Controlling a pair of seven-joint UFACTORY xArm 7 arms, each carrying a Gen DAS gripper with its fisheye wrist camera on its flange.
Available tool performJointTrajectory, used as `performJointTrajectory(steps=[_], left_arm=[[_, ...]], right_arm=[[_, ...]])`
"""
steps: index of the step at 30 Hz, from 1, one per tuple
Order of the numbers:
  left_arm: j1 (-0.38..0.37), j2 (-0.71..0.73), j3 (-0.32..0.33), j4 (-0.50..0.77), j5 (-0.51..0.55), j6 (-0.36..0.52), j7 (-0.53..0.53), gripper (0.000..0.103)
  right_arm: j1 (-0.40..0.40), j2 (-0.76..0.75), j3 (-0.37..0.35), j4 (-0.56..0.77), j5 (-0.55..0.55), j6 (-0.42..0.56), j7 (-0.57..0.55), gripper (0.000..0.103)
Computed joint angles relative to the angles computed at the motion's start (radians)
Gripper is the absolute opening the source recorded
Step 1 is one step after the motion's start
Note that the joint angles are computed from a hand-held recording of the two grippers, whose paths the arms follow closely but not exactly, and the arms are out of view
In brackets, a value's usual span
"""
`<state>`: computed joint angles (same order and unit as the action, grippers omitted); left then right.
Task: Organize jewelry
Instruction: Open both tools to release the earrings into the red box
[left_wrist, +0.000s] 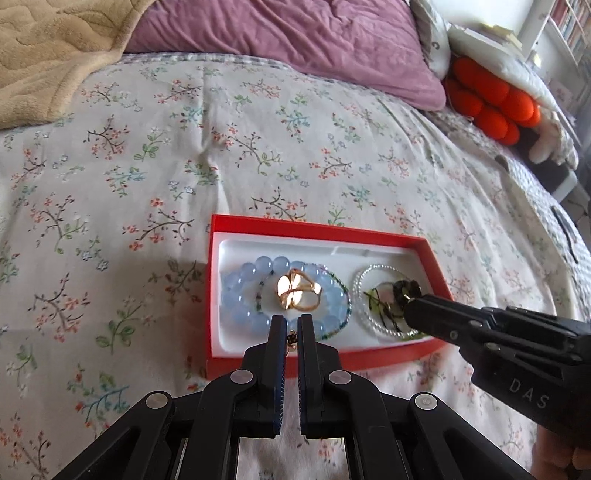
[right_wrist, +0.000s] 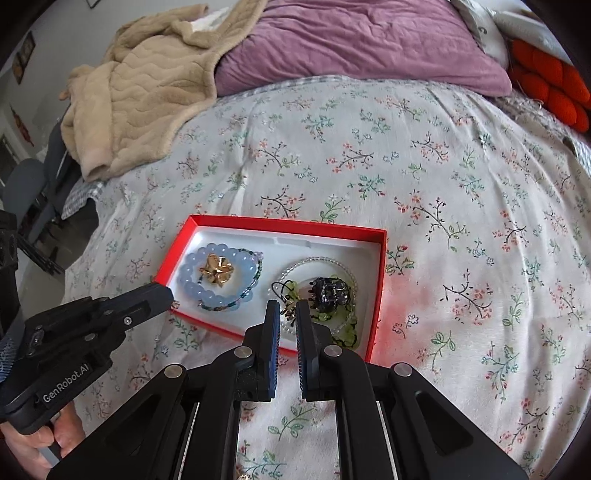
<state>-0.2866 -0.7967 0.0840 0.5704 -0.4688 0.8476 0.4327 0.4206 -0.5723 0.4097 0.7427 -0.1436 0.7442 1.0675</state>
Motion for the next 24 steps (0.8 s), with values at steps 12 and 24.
performJointTrajectory(steps=[12, 24], left_arm=[[-0.016, 0.037, -0.015, 0.005, -0.001, -0.040, 0.000, 0.007], [0.027, -0.044, -0.025, -0.007, 0.086, 0.006, -0.025, 0.062]], right_arm=[[0.010, 0.003, -0.042, -0.034, 0.046, -0.053, -0.036, 0.011], [0.018, -0.065, -0.026, -0.029, 0.067, 0.013, -0.052, 0.041]])
